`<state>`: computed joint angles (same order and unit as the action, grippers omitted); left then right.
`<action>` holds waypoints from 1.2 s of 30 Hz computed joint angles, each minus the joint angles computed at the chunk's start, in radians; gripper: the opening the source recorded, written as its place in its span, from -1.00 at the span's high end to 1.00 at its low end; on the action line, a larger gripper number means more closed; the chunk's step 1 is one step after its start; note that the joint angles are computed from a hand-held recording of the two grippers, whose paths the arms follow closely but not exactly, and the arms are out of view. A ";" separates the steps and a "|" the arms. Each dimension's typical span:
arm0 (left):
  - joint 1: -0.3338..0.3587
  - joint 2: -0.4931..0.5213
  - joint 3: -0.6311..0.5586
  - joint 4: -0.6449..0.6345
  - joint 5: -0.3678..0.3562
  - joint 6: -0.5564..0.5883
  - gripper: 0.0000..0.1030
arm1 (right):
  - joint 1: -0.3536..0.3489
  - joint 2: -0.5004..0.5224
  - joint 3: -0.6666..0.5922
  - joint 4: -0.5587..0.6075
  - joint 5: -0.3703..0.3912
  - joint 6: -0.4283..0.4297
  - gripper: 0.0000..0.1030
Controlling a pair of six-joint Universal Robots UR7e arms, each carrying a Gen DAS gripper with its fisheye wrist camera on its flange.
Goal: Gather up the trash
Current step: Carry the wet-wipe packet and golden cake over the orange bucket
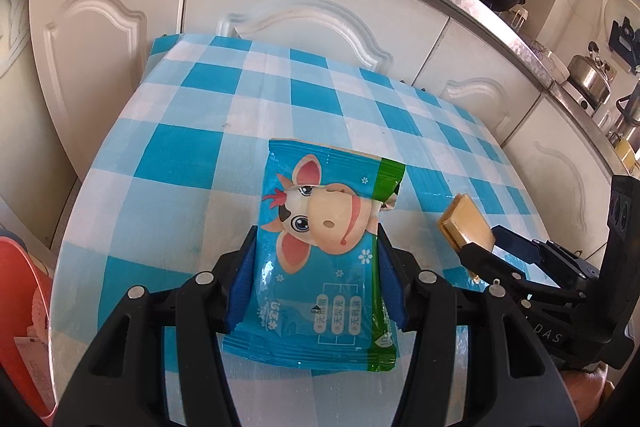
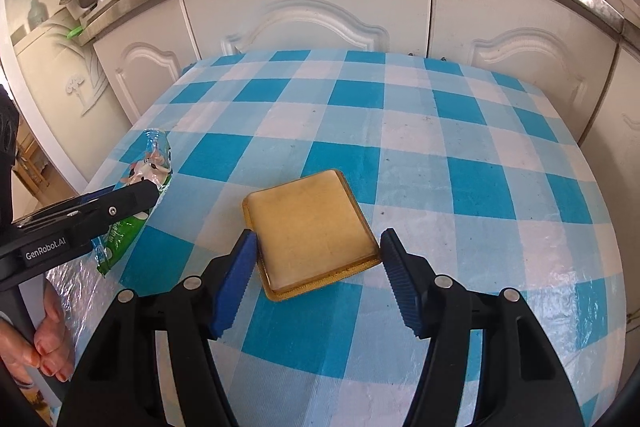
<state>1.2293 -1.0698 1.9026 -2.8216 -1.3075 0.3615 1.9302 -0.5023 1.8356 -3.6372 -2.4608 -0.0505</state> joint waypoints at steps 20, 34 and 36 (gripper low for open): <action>0.005 -0.194 0.135 -0.031 0.071 0.082 -0.07 | 0.116 0.018 0.002 0.023 -0.058 0.049 -0.24; 0.070 -0.307 0.157 -0.027 0.103 0.117 -0.07 | 0.197 0.091 -0.112 0.148 -0.056 0.039 -0.24; 0.089 -0.319 0.152 -0.021 0.104 0.120 -0.07 | 0.208 0.105 -0.135 0.172 -0.057 0.034 -0.24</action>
<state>1.3180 -1.3890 2.0549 -2.8430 -1.2035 0.4817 2.1380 -0.3976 1.7005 -3.4651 -2.5183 -0.0167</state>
